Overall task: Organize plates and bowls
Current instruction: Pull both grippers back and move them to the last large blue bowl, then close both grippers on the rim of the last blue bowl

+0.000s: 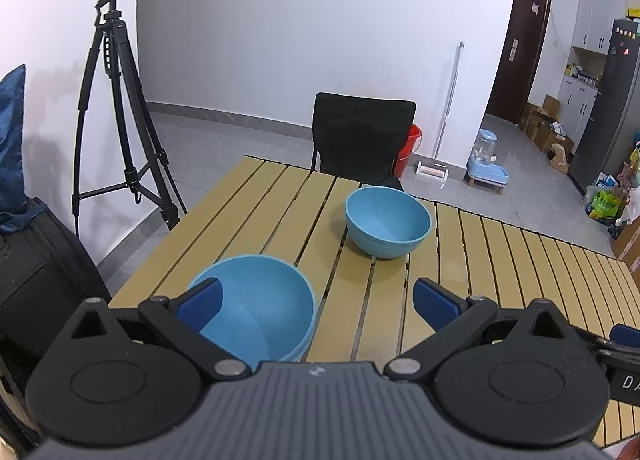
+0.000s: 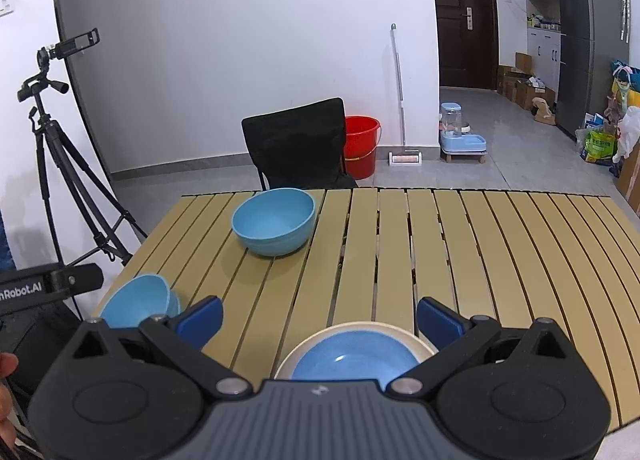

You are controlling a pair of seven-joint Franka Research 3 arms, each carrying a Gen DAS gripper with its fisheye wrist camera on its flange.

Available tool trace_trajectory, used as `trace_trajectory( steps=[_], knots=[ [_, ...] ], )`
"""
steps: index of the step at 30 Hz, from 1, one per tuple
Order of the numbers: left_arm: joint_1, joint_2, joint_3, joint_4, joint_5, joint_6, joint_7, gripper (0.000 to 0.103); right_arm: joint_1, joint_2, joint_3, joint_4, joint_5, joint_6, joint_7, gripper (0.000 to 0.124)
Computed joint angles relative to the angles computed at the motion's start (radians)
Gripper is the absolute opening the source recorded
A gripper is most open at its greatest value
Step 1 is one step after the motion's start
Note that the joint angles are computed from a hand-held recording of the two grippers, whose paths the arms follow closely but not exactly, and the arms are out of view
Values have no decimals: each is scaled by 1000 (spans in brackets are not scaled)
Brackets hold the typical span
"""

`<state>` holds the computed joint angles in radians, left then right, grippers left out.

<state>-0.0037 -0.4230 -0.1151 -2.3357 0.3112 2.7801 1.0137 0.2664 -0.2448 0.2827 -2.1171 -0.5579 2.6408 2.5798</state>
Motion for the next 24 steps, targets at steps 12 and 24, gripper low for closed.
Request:
trace_trajectory(
  steps=[12,24],
  knots=[
    [0,268,2,246,-21,-44,28,103,58,242,-120,228,136,-13,-166,103],
    [-21,599,5,604,60,-147,1,103,128,590,-243,632,361,-127,-433,103]
  ],
)
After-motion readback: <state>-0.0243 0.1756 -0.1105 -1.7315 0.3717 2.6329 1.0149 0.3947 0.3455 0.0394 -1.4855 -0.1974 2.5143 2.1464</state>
